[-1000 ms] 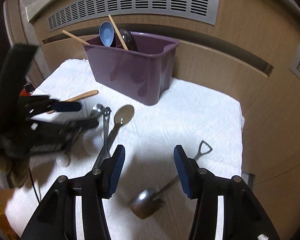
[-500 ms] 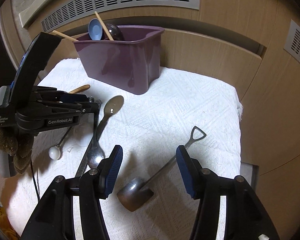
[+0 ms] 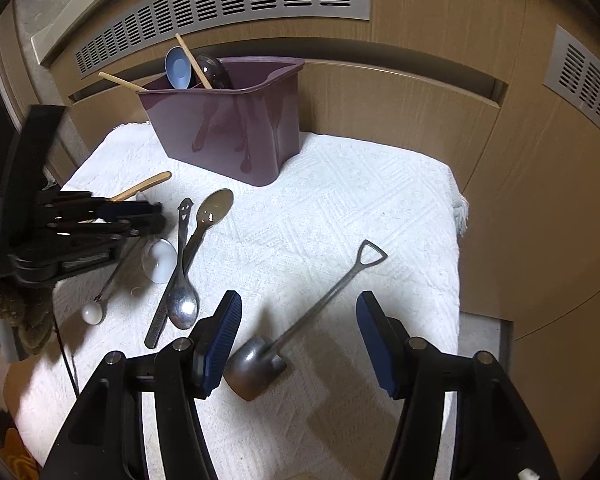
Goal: Organize utensils
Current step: 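Grasp the dark metal spoon with the left tool while the right reaches toward the shovel spoon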
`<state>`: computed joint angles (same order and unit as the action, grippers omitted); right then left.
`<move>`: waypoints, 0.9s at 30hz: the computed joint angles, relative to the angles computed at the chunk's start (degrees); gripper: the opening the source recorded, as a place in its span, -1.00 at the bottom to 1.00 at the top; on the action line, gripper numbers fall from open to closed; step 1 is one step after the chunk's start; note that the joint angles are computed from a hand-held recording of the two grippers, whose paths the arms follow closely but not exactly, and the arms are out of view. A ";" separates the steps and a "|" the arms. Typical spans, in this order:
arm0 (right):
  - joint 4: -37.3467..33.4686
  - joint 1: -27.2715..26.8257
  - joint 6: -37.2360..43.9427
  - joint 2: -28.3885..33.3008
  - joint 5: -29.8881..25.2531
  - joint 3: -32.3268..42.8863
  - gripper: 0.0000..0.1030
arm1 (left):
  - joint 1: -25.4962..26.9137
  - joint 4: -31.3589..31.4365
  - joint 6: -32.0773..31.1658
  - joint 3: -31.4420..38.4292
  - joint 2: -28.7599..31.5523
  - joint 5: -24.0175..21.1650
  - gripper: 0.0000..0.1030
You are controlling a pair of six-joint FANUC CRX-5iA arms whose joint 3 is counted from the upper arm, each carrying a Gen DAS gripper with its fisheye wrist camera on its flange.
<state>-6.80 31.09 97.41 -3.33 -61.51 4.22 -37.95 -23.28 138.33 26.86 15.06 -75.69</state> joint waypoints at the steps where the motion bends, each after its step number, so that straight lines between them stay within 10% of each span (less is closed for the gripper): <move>1: 0.00 -0.08 0.06 -0.08 -0.02 -0.07 0.10 | -0.73 -1.02 0.77 0.00 -0.48 0.04 -0.50; 27: 7.42 -0.88 -20.79 12.29 -1.05 7.65 -0.18 | -6.04 -7.81 12.36 -6.78 -7.90 2.44 -0.50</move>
<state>0.62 30.20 76.61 8.97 -62.57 11.87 -43.99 -31.09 150.69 20.08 7.15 -73.24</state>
